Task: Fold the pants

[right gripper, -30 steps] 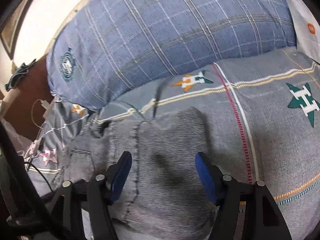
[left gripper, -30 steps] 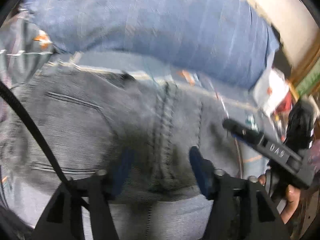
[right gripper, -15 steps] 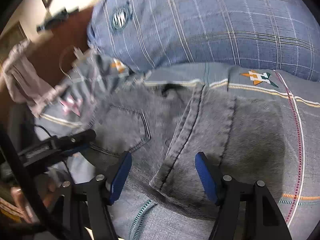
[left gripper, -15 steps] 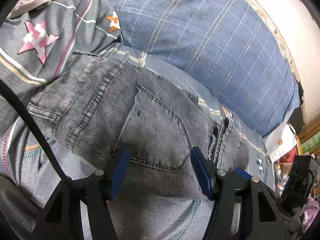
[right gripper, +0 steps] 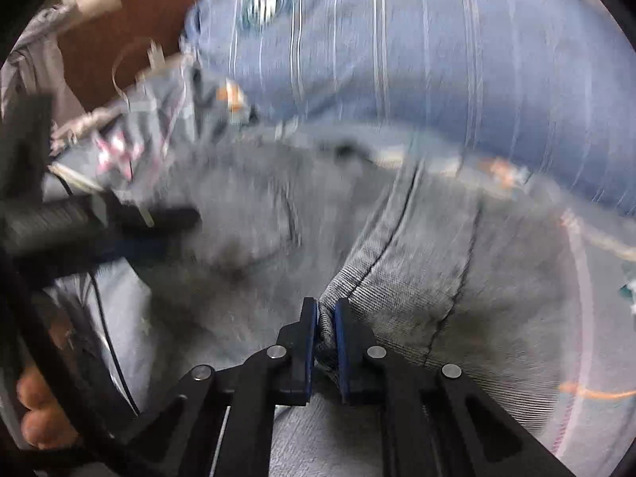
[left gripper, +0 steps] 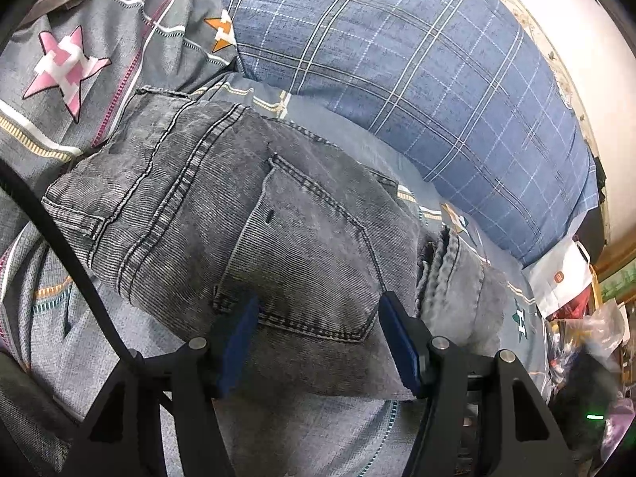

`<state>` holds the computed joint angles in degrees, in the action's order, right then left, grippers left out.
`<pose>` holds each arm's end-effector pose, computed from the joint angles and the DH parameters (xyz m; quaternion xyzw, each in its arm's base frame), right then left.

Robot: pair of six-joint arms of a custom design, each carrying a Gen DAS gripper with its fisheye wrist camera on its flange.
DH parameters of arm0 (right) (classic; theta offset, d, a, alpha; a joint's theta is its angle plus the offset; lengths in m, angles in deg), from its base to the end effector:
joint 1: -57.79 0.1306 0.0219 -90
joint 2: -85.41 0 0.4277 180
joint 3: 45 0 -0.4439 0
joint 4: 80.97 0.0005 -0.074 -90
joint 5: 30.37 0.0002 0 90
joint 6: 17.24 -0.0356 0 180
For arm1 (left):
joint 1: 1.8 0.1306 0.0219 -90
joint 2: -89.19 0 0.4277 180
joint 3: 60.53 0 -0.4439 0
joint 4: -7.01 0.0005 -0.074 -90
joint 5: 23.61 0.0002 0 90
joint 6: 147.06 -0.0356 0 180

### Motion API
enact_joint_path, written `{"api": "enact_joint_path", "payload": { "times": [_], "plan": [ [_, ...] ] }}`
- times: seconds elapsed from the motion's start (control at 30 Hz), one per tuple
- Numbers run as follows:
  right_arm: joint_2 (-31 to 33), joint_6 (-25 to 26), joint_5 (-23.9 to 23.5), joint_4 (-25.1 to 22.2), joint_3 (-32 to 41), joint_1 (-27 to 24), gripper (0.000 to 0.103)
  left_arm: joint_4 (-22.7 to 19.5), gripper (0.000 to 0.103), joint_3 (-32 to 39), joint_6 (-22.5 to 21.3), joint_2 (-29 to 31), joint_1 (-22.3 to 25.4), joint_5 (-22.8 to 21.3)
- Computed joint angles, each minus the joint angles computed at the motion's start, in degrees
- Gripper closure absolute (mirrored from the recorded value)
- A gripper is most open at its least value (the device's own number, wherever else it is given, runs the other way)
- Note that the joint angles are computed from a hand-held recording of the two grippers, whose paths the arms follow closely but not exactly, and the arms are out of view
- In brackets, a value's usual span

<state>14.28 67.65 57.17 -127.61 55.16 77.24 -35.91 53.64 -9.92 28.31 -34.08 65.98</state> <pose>0.6231 0.2211 0.3778 -0.1255 0.9461 0.0833 0.2866 0.6303 -0.3984 0.3845 -0.1219 0.9252 -0.2271 0.2786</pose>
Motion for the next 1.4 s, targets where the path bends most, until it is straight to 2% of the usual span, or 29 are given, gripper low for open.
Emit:
{"api": "enact_joint_path", "payload": {
  "times": [0.03,0.07,0.13,0.17,0.27,0.33,0.4,0.47,0.57,0.67,0.9,1.0,1.07,1.17,1.4],
  "plan": [
    [0.7,-1.2,-2.3,-0.5,0.0,-0.5,0.089,-0.2,0.039,0.1,0.2,0.1,0.0,0.1],
    [-0.2,-2.7,-4.6,1.9,-1.4,-1.2,0.089,-0.1,0.039,-0.1,0.3,0.0,0.1,0.2],
    [-0.7,-3.6,-8.6,2.1,-1.5,-2.2,0.083,0.6,0.039,-0.7,0.7,-0.4,0.2,-0.2],
    [-1.5,-5.0,-10.9,4.0,-2.4,-2.8,0.083,0.8,0.039,-1.0,1.1,-0.7,0.3,-0.6],
    [-2.2,-7.6,-14.2,6.0,-3.4,-3.8,0.069,0.9,0.039,-1.9,3.0,-1.2,0.8,-1.5],
    [-2.2,-8.3,-14.5,6.5,-3.3,-3.7,0.051,1.0,0.039,-2.8,4.2,-2.0,1.1,-2.5],
    [-2.5,-8.2,-14.2,7.3,-3.7,-3.7,0.048,1.8,0.039,-4.2,5.7,-3.1,1.7,-3.8],
    [-2.5,-8.5,-14.0,7.4,-3.3,-3.6,0.042,3.1,0.039,-6.3,8.9,-4.5,2.4,-5.2],
    [-3.5,-8.8,-14.4,8.3,-4.0,-3.7,0.041,4.0,0.039,-9.3,14.6,-5.9,4.1,-4.0],
    [-4.0,-9.5,-14.9,8.8,-4.4,-3.9,0.041,7.0,0.04,-11.9,17.3,-6.7,5.3,0.5],
    [-4.1,-10.0,-16.0,9.2,-4.2,-4.4,0.041,11.0,0.041,-16.2,21.1,-9.7,5.0,-3.2],
    [-4.0,-10.0,-16.4,8.9,-4.0,-4.6,0.041,9.1,0.041,-16.2,21.3,-10.3,4.7,-6.4],
    [-4.0,-10.0,-16.3,8.8,-4.0,-4.5,0.041,9.0,0.041,-16.6,21.6,-10.6,4.8,-6.8],
    [-4.0,-9.7,-16.3,8.7,-4.0,-4.3,0.041,6.9,0.041,-15.6,22.0,-9.6,5.4,-4.5],
    [-4.0,-8.7,-15.9,8.4,-3.9,-3.9,0.041,6.6,0.042,-13.8,22.1,-6.6,6.2,2.8]
  ]
}}
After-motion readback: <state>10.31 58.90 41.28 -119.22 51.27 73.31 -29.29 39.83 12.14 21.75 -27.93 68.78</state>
